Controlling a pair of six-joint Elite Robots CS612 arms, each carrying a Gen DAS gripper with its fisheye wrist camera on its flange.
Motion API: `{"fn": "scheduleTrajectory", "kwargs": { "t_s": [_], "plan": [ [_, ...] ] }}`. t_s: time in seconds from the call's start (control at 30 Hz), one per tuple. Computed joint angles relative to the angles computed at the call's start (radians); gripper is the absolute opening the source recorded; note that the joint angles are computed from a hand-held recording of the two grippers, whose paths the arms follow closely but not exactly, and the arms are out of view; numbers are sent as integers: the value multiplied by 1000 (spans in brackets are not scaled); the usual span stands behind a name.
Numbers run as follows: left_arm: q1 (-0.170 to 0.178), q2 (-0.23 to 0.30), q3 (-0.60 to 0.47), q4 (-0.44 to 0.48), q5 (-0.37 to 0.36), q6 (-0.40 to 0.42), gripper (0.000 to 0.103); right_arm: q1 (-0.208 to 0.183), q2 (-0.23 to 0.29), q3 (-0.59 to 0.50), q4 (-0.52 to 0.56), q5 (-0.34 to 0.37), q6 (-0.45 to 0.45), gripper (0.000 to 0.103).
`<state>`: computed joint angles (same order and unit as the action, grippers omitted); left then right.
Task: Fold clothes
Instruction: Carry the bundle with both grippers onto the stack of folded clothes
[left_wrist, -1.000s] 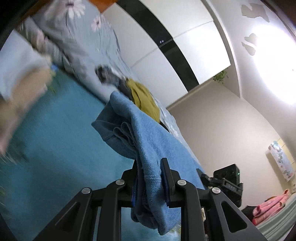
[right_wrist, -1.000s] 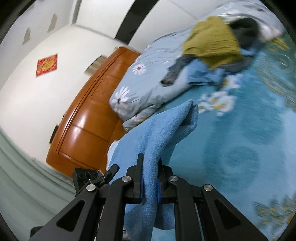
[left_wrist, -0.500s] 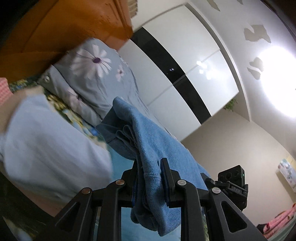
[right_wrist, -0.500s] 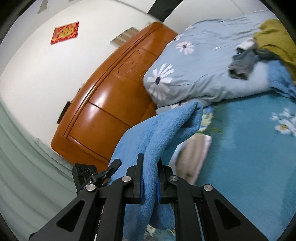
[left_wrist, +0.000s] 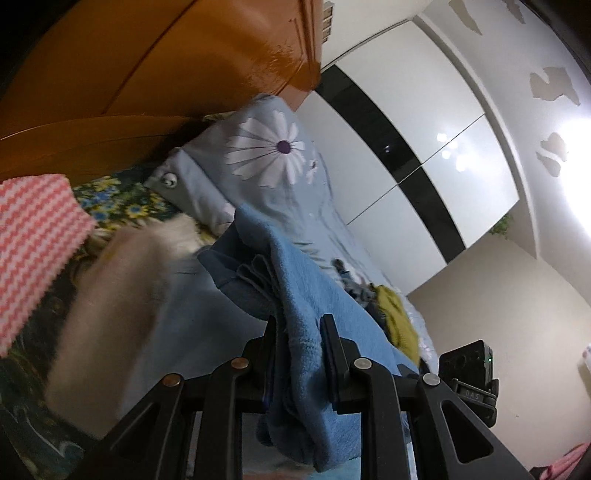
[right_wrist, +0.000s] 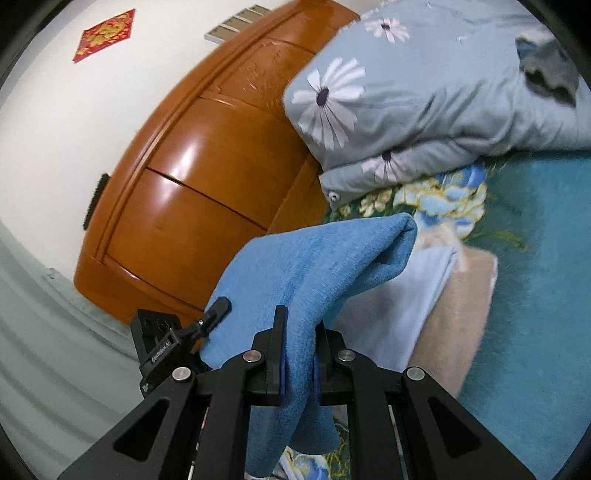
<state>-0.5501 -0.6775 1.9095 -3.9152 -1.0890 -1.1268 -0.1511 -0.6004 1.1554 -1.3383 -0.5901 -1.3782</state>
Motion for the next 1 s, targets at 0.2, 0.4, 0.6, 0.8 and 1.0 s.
{"fn": "scheduleTrajectory", "kwargs": {
  "t_s": [0.2,0.4,0.6,0.8,1.0],
  "plan": [
    [14,41,-7,-9,-35,9,24,13,38,-10,-64,-7,81,11],
    [16,77,-9,-35,-33,-42,27,10,56,-6,-90,-14,109,11],
    [4,59,5,-24,-8,-40,27,11,55,3,-113,-22,151,12],
    [-38,-5,51,11,133,-7,28,-5,18,30,-213,-35,184,13],
    [-72,-48,15,157,173,123,33,-22,-51,121,-388,-19,170,13]
  ]
}}
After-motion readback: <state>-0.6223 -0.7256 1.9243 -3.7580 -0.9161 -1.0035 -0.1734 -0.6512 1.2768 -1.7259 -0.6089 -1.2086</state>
